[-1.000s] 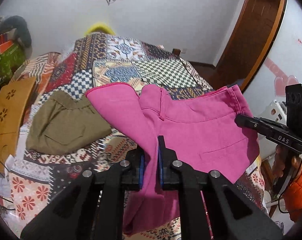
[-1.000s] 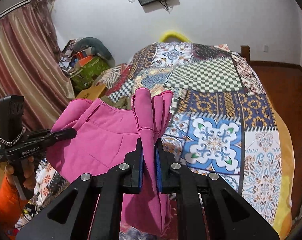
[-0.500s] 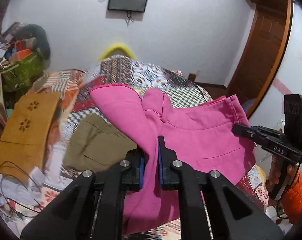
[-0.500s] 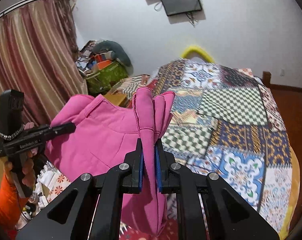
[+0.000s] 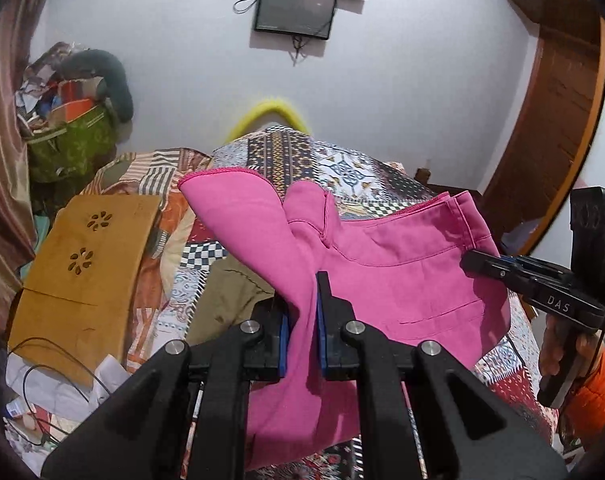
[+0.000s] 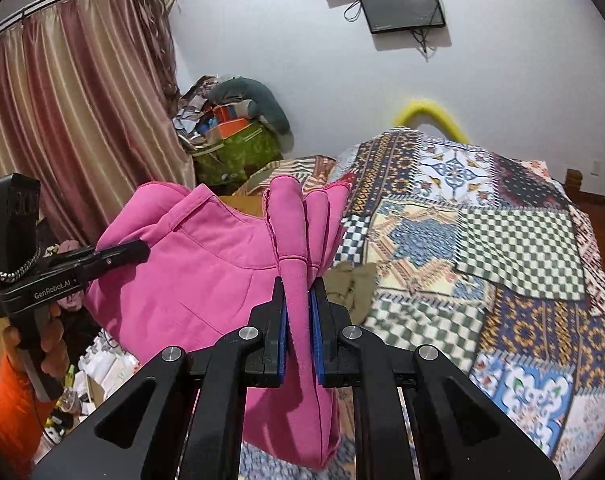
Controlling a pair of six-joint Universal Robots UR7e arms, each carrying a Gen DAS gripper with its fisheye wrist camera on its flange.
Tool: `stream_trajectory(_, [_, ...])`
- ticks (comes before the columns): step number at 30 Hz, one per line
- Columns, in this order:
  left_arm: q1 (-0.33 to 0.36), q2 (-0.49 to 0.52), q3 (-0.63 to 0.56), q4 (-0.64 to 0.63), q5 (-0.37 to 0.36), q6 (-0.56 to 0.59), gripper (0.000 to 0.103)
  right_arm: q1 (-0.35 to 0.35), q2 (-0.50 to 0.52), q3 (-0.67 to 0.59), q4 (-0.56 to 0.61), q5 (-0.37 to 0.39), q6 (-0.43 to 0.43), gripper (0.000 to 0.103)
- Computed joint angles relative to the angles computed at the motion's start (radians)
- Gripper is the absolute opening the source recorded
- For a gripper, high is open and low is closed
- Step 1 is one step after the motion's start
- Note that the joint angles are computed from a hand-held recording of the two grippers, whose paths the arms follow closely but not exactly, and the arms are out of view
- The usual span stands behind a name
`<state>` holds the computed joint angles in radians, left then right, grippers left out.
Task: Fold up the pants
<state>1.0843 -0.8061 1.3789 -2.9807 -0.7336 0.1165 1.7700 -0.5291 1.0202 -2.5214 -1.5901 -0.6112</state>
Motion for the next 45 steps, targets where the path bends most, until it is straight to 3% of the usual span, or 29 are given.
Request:
stream_trajectory(18, [0.164,0.117,-0.228,0.174,-0.079,-0.018,0.01,-0.015,0.3,-0.43,0.235,-0.028,0.059,0.009])
stream_trajectory(31, [0.252,0.253,-0.415,0.292,-0.085,-0.015,0.011,-0.034,0.449,-0.657,0.378,-0.107,0.063,0.009])
stream_trajectory(34, [0.262,0.255,-0.418,0.296,-0.097,-0.021,0.017,-0.042,0.49,-0.741,0.445,-0.12,0.084,0.01])
stream_trajectory(40, [0.269,0.232,-0.388,0.3,-0.064,-0.061,0.05,-0.042,0.557,-0.873,0.553,-0.164,0.104,0.016])
stream_trajectory(45, [0.274,0.193,-0.33,0.279,-0.051,-0.104,0.052,-0.036,0.528,-0.824,0.54,-0.182,0.116,0.018])
